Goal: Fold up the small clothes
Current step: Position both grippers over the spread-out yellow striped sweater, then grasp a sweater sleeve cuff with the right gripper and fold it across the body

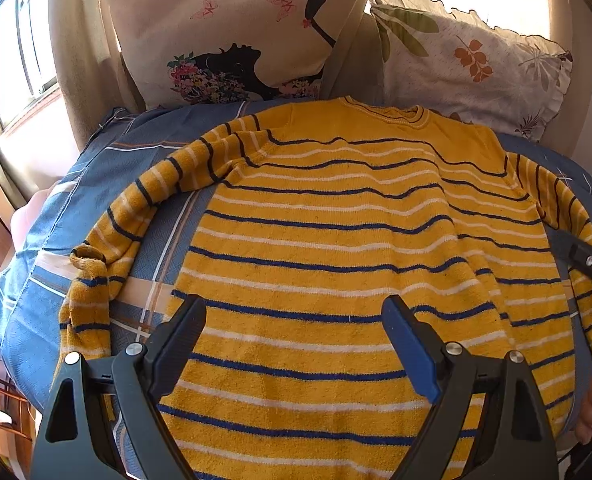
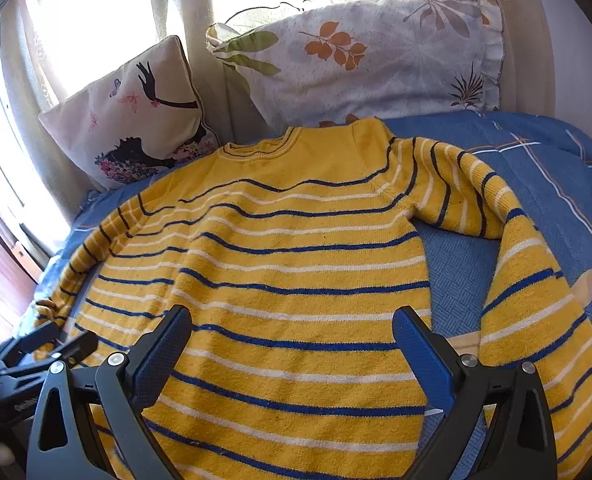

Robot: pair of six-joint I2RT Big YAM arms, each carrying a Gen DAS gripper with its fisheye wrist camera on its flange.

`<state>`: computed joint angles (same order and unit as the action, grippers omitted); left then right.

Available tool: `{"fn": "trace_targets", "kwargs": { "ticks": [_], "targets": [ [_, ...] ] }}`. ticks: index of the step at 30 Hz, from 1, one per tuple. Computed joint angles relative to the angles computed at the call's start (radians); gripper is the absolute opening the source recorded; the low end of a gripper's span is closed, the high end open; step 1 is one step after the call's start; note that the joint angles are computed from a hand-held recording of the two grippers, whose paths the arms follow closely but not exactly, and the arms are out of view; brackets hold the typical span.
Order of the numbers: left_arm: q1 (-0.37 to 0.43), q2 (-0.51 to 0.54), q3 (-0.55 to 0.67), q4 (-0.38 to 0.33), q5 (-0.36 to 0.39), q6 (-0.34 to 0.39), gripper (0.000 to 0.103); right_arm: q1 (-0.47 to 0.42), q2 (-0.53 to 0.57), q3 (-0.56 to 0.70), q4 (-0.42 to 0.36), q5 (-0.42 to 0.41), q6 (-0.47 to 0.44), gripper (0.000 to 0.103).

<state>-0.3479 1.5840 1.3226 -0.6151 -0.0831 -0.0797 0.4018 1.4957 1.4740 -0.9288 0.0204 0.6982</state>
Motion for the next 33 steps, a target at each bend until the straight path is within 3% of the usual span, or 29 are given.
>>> {"fn": "trace_targets", "kwargs": {
  "ticks": [2,4,6,11,14,15,17,18,19,21,24,28,29,32,33],
  "targets": [
    [0.006,-0.003,0.0,0.004,0.007,0.0,0.089,-0.052,-0.006,0.025,-0.005,-0.072,-0.005,0.102],
    [0.011,-0.003,-0.001,0.008,0.018,-0.005,0.089,-0.103,0.025,0.108,-0.083,-0.078,-0.058,0.102],
    [0.015,-0.001,-0.001,0.008,0.029,-0.011,0.089,-0.148,0.096,0.23,-0.199,-0.043,-0.129,0.102],
    [0.02,0.006,0.002,-0.005,0.048,-0.022,0.089,-0.221,0.327,0.477,-0.314,0.127,-0.336,0.101],
    [0.024,0.003,0.001,-0.005,0.037,-0.018,0.089,-0.258,0.475,0.597,-0.393,0.105,-0.391,0.09],
    [0.027,0.002,0.001,-0.005,0.034,-0.017,0.089,-0.269,0.511,0.622,-0.422,0.073,-0.382,0.082],
    [0.033,0.003,0.002,-0.006,0.028,-0.015,0.089,-0.287,0.566,0.657,-0.47,-0.008,-0.358,0.046],
    [0.036,0.007,0.006,-0.01,0.027,-0.016,0.089,-0.293,0.588,0.674,-0.495,-0.047,-0.35,0.015],
    [0.04,0.011,0.011,-0.014,0.025,-0.017,0.089,-0.3,0.591,0.672,-0.487,-0.08,-0.341,0.01],
    [0.046,0.023,0.024,-0.023,0.025,-0.024,0.089,-0.308,0.585,0.674,-0.463,-0.081,-0.33,0.008],
    [0.053,0.034,0.036,-0.029,0.029,-0.038,0.089,-0.317,0.617,0.744,-0.495,0.03,-0.309,0.008],
    [0.053,0.025,0.029,-0.029,0.037,-0.039,0.089,-0.286,0.68,0.838,-0.574,0.366,-0.333,0.008],
    [0.053,0.02,0.024,-0.026,0.036,-0.037,0.089,-0.293,0.665,0.821,-0.557,0.335,-0.325,0.009],
    [0.059,0.003,0.01,-0.017,0.044,-0.039,0.089,-0.328,0.527,0.658,-0.437,0.143,-0.243,0.023],
    [0.062,-0.003,0.005,-0.012,0.05,-0.042,0.089,-0.33,0.463,0.587,-0.393,0.114,-0.229,0.036]
  ]
}}
